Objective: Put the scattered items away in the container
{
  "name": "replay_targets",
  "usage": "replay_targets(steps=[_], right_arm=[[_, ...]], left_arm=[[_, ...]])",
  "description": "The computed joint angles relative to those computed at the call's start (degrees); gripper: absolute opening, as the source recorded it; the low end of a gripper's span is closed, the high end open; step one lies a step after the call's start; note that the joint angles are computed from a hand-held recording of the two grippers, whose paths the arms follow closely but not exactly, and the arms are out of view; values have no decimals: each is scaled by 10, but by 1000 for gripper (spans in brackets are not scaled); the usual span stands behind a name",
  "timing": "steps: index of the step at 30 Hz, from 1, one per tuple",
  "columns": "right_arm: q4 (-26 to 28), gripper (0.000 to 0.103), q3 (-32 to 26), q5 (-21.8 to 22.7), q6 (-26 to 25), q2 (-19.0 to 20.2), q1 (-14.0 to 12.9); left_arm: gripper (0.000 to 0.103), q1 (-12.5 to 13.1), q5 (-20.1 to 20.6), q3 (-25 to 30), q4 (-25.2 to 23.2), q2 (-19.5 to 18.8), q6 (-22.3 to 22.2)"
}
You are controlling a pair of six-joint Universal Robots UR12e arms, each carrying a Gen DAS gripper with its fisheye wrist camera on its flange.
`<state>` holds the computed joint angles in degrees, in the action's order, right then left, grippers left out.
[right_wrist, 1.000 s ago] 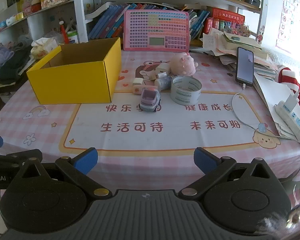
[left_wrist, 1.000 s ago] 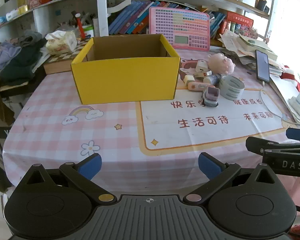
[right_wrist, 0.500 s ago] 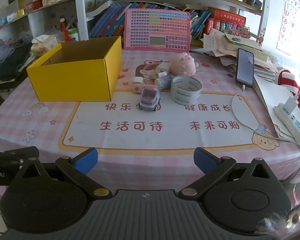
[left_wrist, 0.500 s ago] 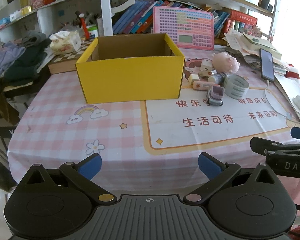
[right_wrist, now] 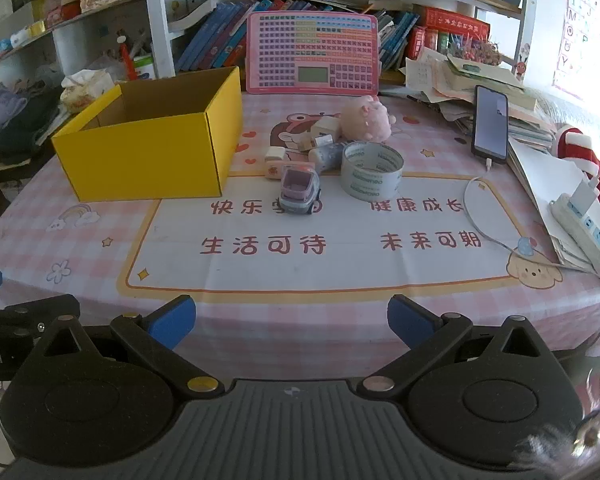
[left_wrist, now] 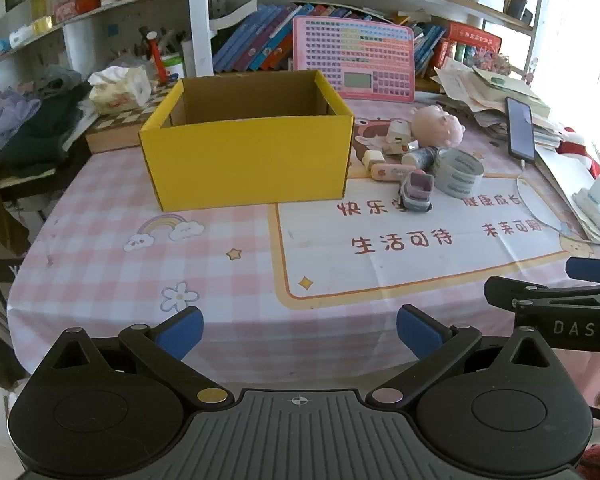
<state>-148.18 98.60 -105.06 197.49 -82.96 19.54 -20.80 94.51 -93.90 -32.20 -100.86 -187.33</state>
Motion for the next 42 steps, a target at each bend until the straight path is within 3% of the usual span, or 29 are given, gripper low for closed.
replay_targets(steps=[30, 38, 42], right_arm=[[6, 103, -11, -20, -9, 9, 12], [-14, 103, -24, -22, -56, 20, 13], [-10, 103, -23, 0, -54, 19, 14]], left_arm=[[103, 16, -22, -7, -12, 6, -16], [103, 16, -17, -9, 3, 6, -8], [103, 18, -17, -11, 1, 6, -12]])
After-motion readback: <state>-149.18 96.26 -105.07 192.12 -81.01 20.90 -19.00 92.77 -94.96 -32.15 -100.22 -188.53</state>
